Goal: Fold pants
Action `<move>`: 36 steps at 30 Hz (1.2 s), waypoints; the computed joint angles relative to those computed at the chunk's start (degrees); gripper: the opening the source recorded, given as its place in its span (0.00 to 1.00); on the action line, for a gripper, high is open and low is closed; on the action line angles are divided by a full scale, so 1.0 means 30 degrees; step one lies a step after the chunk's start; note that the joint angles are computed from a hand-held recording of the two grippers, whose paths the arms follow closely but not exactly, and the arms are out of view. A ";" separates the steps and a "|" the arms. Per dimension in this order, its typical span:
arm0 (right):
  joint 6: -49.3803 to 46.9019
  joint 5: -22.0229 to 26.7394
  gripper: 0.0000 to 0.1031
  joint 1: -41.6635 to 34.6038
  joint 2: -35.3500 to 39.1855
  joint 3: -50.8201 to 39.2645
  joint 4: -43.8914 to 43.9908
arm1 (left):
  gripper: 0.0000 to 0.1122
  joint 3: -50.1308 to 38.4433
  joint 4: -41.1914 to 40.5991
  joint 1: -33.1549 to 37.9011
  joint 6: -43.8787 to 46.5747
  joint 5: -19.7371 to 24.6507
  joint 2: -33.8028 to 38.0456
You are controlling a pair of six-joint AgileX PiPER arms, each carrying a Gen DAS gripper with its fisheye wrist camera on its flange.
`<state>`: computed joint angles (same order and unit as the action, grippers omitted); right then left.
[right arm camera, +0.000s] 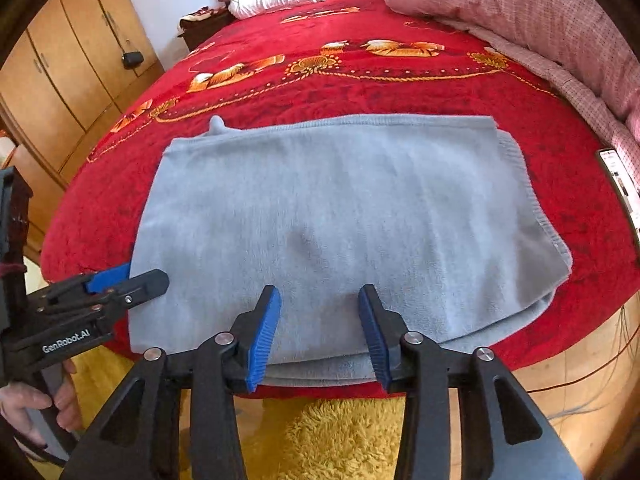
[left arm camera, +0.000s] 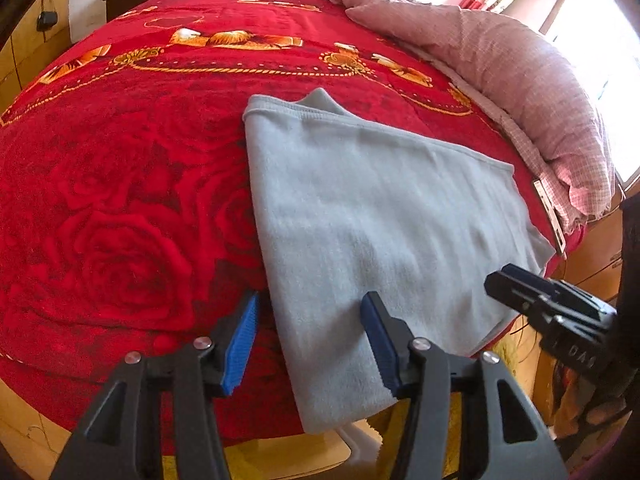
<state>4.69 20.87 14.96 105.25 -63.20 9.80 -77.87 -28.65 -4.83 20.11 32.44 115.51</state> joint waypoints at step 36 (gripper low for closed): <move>0.3478 -0.1257 0.60 0.0111 -0.1697 0.1655 -0.2712 | 0.56 0.1535 -0.4668 0.0163 0.4534 -0.2174 0.0069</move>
